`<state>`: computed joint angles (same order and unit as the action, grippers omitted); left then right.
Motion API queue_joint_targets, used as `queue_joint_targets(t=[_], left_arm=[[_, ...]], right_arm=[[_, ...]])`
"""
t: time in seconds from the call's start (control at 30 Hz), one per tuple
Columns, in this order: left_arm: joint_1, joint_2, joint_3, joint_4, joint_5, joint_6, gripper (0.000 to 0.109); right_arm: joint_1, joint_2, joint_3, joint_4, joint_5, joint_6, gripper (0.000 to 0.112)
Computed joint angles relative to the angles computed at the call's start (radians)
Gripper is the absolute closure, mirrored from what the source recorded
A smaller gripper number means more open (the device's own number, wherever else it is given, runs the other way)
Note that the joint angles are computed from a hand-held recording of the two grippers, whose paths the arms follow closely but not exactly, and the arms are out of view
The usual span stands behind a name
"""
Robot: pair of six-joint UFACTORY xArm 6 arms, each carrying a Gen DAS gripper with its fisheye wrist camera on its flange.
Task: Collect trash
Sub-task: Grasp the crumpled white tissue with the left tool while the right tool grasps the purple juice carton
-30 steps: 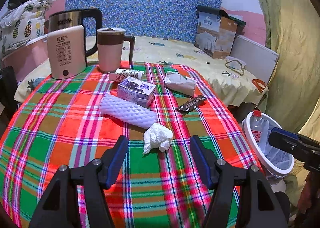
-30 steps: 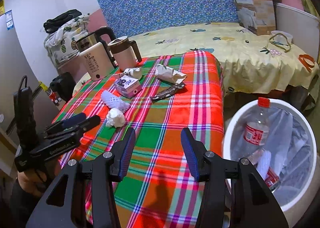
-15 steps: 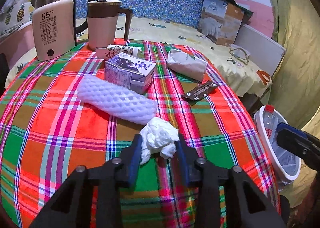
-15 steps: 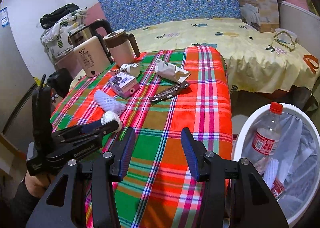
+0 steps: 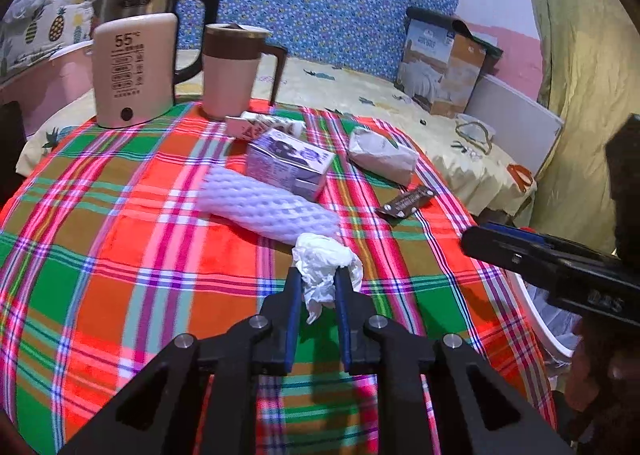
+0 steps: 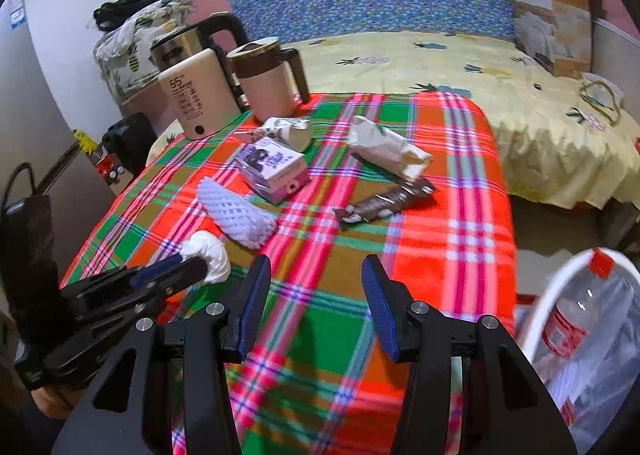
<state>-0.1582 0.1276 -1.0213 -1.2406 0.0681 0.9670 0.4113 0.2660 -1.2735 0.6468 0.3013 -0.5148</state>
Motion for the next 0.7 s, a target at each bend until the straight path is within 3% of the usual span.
queue_joint_targets(t=[0.27, 0.33, 0.37, 0.7], left_arm=[[0.048, -0.023, 0.000, -0.115, 0.003, 0.097, 0.092], [0.060, -0.021, -0.004, -0.133, 0.010, 0.114, 0.092], [0.067, -0.020, -0.005, -0.140, 0.015, 0.121, 0.092], [0.102, 0.008, -0.031, -0.199, 0.061, 0.163, 0.092]], right_arm=[[0.019, 0.133, -0.174, -0.074, 0.050, -0.039, 0.061], [0.021, 0.174, -0.229, -0.095, 0.059, -0.054, 0.046], [0.020, 0.189, -0.250, -0.101, 0.065, -0.064, 0.045], [0.005, 0.392, -0.542, -0.173, 0.234, -0.126, 0.045]])
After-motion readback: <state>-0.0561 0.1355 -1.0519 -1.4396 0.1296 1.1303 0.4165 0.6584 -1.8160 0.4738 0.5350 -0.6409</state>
